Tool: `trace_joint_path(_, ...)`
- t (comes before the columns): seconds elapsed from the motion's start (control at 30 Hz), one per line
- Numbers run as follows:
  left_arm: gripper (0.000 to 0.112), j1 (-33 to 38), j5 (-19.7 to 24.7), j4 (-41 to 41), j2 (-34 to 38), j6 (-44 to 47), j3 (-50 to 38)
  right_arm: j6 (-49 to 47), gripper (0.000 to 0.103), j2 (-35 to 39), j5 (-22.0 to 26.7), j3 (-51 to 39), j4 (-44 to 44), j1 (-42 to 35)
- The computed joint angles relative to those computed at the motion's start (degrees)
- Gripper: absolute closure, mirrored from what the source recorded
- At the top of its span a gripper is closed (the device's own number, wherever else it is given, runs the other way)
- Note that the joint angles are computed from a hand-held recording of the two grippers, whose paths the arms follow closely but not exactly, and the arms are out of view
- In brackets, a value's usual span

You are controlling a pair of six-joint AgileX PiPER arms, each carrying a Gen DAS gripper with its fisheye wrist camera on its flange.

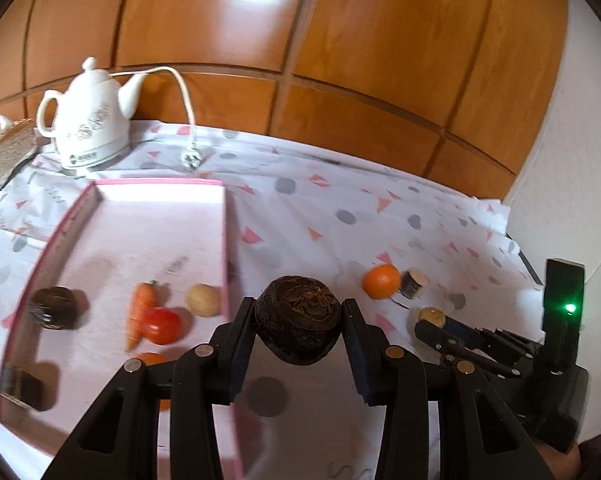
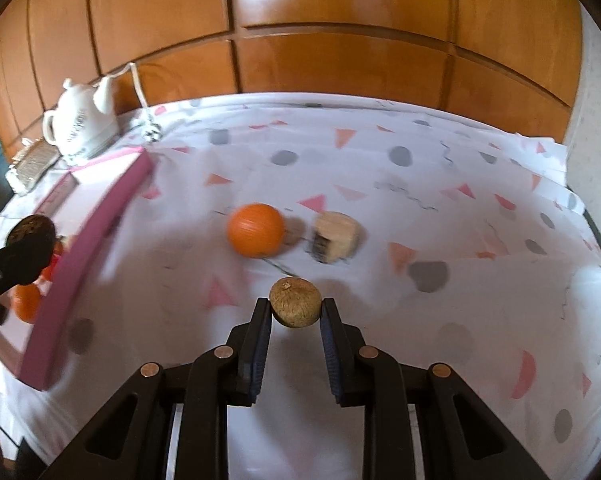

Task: Organize fruits
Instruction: 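Lower the dark fruit into the tray with the left tool while the right tool releases the tan fruit there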

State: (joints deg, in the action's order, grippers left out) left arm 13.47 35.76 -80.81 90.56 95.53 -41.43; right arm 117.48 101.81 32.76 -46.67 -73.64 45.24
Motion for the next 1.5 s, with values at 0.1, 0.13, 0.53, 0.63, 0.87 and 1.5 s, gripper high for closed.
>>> trace_joint_path(0.1, 0.07, 2.3, 0.1, 0.8, 0.4, -0.8, -1.0, -2.2, 0.078, 0.5, -1.7, -2.7, 0.5, 1.1)
trace_joint_path(0.13, 0.07, 3.1, 0.0, 0.9, 0.6, -0.8, -1.2, -3.6, 0.078, 0.9, -1.9, -3.8, 0.9, 1.5)
trace_joint_path(0.53, 0.07, 11.4, -0.6, 3.0, 3.7, -2.3, -4.9, -19.1, 0.078, 5.6, -6.8, -16.7, 8.3, 4.3)
trace_joint_path(0.63, 0.07, 13.1, -0.6, 3.4, 4.5, -2.5, -5.7, -23.7, 0.078, 7.1, -8.2, -20.0, 11.8, 4.1)
trace_joint_path(0.87, 0.069, 14.6, -1.6, 4.2, 6.1, -3.7, -7.2, -36.1, 0.078, 10.7, -10.4, -28.2, 22.8, 3.4)
trace_joint_path(1.5, 0.069, 16.5, -4.6, 6.1, 10.2, -6.7, -11.1, -58.0, 0.078, 22.6, -5.5, -50.8, 41.6, 2.0)
